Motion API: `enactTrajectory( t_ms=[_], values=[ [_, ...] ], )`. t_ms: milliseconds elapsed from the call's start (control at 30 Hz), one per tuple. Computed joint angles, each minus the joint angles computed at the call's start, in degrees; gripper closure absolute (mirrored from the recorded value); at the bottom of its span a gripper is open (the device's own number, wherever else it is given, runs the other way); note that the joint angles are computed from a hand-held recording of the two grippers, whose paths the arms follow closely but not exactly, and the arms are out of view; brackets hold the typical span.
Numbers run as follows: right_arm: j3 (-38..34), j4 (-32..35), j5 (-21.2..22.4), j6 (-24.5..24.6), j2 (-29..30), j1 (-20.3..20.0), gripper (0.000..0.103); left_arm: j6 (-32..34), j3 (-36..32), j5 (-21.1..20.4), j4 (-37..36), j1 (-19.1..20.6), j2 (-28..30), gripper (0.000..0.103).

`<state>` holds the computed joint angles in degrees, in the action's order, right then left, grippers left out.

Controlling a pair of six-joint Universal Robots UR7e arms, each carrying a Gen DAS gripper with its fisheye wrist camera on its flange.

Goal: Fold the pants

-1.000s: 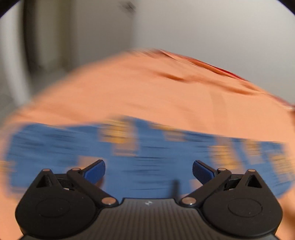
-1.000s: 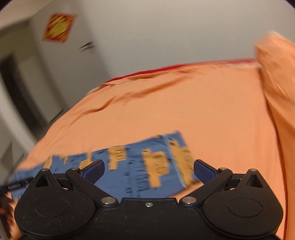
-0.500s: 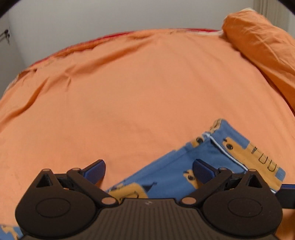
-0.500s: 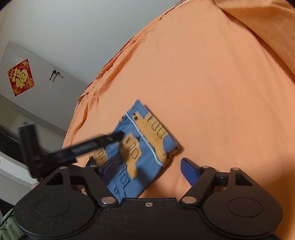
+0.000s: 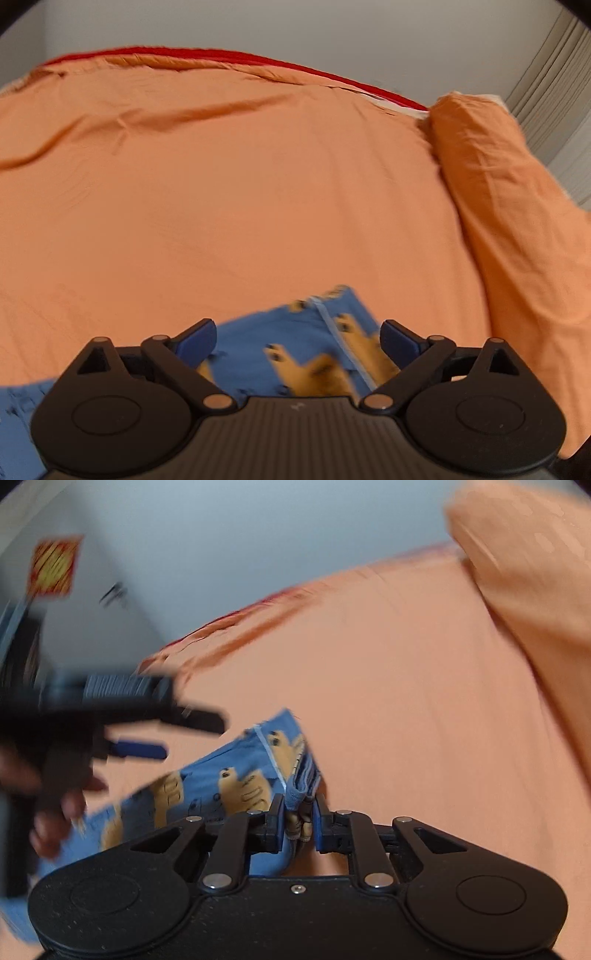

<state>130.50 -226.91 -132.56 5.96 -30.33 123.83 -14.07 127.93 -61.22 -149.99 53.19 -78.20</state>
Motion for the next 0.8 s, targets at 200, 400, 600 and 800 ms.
enactTrajectory(
  t_ms=[200,400,600,800],
  values=[
    [-6.4,-1.1,-7.4,-23.6,6.5,6.9,0.087,-3.5,-3.2,-0.4,7.3,-0.5,2.8,0.028],
    [-8.8,-1.2,-8.9,-31.9,9.1,8.6,0.087,-7.2,-3.2,-0.1,8.6,0.4,3.7,0.044],
    [-10.6,-1.3,-11.0,-37.4,11.1,9.7,0.088,-7.0,-1.1,-1.9,7.4,0.1,0.4,0.070],
    [-12.9,-5.5,-12.2,-46.5,14.4,12.4,0.088,-6.8,2.7,-1.5,6.2,-0.8,-6.4,0.019]
  ],
)
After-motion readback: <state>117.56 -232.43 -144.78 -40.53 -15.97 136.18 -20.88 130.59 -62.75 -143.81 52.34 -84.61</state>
